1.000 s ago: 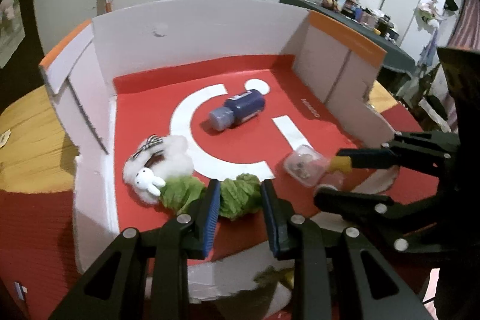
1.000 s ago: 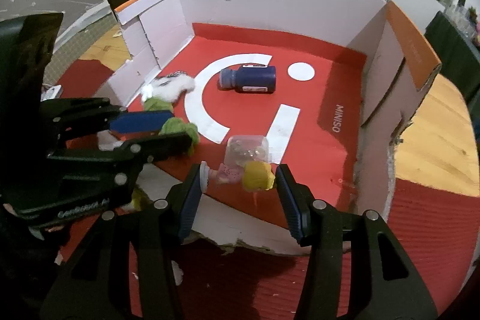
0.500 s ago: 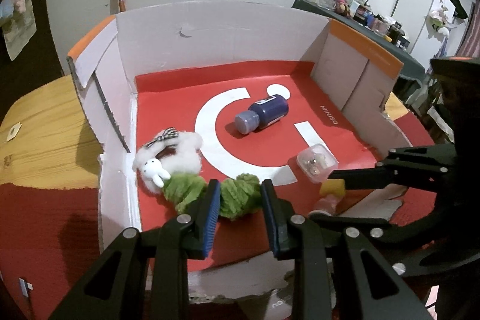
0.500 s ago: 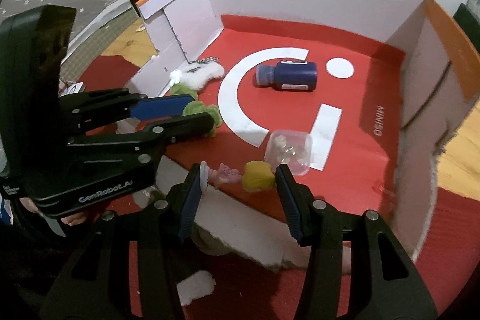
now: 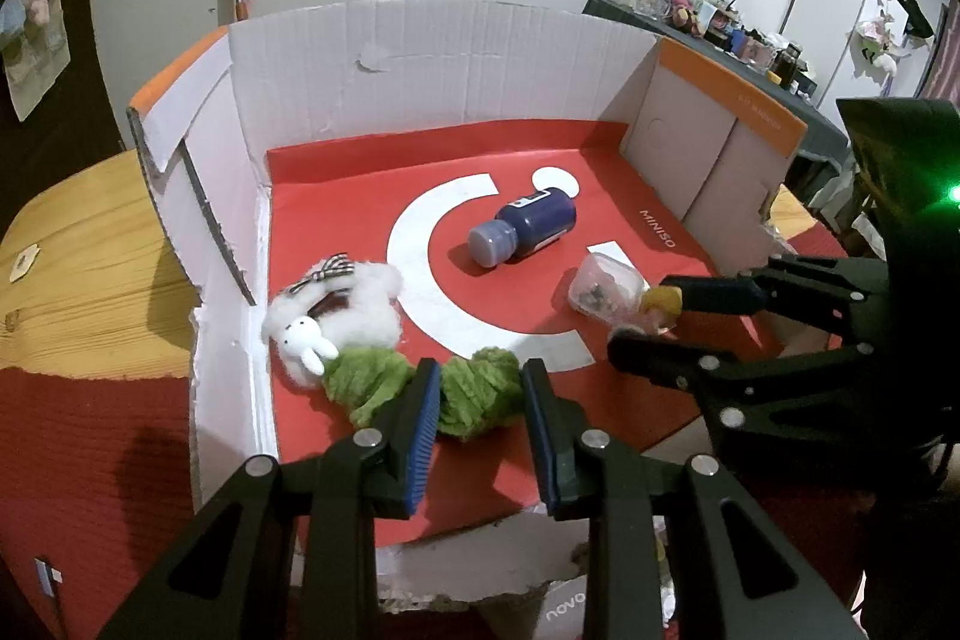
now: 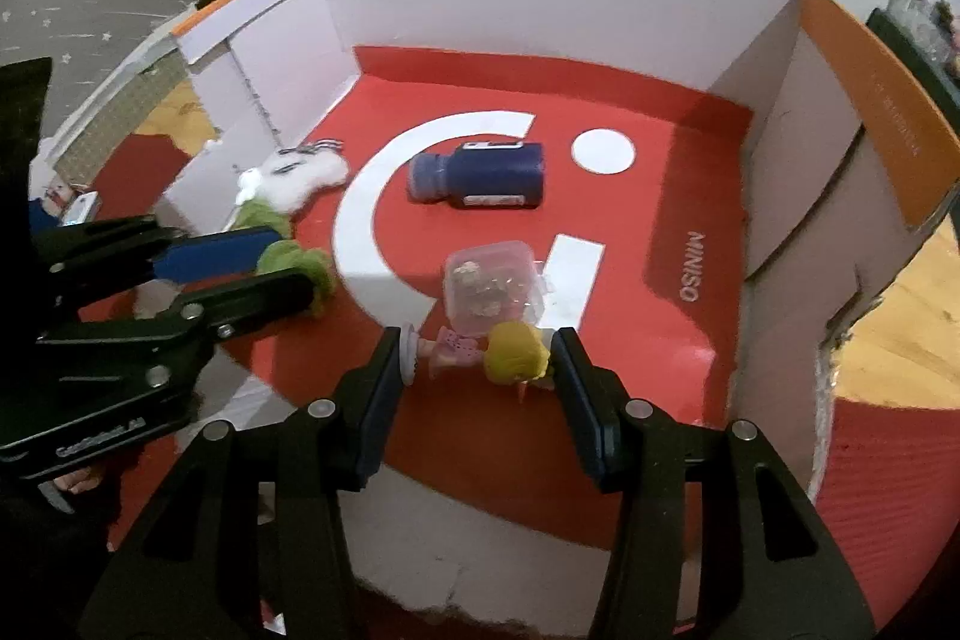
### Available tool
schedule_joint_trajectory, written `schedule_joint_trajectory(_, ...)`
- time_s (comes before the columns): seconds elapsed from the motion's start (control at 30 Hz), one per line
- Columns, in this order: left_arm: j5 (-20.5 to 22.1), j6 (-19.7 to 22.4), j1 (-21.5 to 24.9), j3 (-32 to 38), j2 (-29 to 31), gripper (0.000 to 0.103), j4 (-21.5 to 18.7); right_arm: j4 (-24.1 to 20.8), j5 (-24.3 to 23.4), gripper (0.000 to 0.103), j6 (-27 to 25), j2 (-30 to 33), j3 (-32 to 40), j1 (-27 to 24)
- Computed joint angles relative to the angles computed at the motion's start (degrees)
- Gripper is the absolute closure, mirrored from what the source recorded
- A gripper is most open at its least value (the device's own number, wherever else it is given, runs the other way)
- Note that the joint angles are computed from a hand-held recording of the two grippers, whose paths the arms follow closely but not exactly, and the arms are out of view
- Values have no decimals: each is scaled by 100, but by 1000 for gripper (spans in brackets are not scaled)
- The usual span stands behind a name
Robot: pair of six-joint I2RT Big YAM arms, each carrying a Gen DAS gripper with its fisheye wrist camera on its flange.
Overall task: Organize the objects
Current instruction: 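Open both tools to drop the green ball and figurine on the box floor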
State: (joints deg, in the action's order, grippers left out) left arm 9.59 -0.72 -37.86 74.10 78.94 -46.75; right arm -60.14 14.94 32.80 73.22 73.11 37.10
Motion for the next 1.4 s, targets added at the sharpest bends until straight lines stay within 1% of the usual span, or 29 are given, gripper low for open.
schedule_joint_trajectory(0.13,12,-5,2,-2,1,74,3,-101,425,55,-3,108,56,43)
schedule_joint_trajectory(0.23,10,-11,0,-2,1,74,2,-110,507,55,-21,139,66,50)
schedule_joint_trajectory(0.6,91,-97,15,6,-5,73,-27,-7,433,54,-20,116,19,17)
schedule_joint_trajectory(0.77,56,-93,1,4,-4,72,-21,15,425,54,-23,95,5,9)
schedule_joint_trajectory(1.03,-12,-69,-13,9,20,67,-30,32,394,54,11,50,-19,32)
schedule_joint_trajectory(1.23,-7,-78,-18,-10,8,64,-15,10,378,50,24,-33,-54,66)
schedule_joint_trajectory(1.3,-9,-86,-20,-23,0,60,13,8,368,50,19,-45,-56,65)
schedule_joint_trajectory(1.4,-25,-100,-29,-75,-48,57,79,-5,382,49,36,-88,-80,91)
